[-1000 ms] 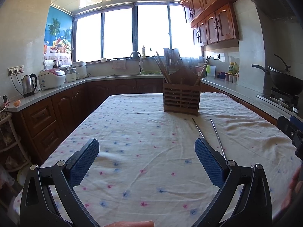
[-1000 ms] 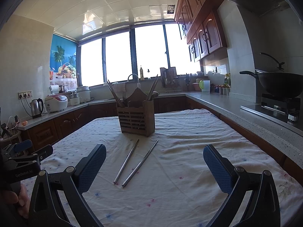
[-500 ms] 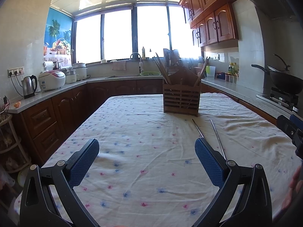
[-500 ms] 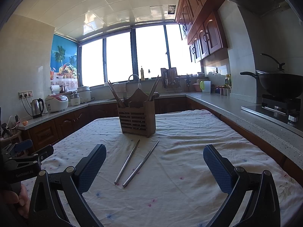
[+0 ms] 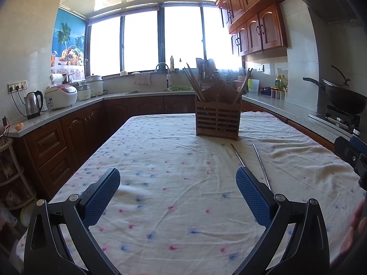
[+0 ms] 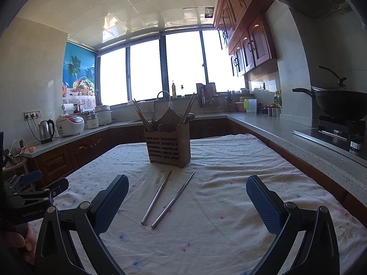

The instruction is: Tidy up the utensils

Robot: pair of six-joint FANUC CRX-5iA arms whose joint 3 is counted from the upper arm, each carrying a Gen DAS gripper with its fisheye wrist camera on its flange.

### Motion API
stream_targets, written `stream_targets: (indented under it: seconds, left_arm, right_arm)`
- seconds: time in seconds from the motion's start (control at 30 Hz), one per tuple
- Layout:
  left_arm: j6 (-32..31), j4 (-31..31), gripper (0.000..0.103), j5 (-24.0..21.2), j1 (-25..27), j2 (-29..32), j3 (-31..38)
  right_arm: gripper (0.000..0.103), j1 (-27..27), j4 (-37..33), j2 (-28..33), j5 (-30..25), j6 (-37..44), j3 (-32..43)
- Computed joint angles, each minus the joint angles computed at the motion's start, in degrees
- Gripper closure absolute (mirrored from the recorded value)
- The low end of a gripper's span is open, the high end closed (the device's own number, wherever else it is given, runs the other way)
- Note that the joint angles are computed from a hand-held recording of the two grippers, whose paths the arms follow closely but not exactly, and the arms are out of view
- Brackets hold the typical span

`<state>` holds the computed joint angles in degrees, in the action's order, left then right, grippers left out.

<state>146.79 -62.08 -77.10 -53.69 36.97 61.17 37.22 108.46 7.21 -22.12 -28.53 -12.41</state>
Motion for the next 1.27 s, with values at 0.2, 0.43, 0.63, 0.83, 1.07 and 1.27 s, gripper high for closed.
stream_targets:
  seconds: [0.2, 0.43, 0.63, 0.83, 1.07, 1.27]
  left_arm:
    - [-0.3, 0.6, 0.000, 0.2, 0.2, 0.1, 0.2]
    - [-1.0, 1.2, 0.000, 0.2, 0.5, 0.4, 0.7]
    - [-1.5, 1.7, 0.000, 0.2, 0.7, 0.8, 1.3]
    - [-1.6, 2.8, 0.000, 1.0, 1.1, 0.6, 1.3]
    - [-2.2, 4.6, 0.000, 1.8, 1.8, 0.5, 1.8]
    - [-2.8, 5.8, 0.000, 2.2, 2.3, 0.6, 2.2]
  right_arm:
    - [0.000, -0.3, 0.3, 0.1, 0.6, -0.2, 0.2]
    - [0.000, -0.1, 0.1, 0.1, 0.6, -0.1, 0.3]
    - [0.000, -0.1, -0.2, 0.2, 0.7, -0.1, 0.4]
    - [0.000, -0.1, -0.1, 0.3, 0.8, -0.4, 0.5]
    - [0.000, 0.1, -0.6, 0.6, 0.7, 0.3, 0.8]
    - [0.000, 0.4, -3.6, 1.2, 1.1, 3.4, 1.7]
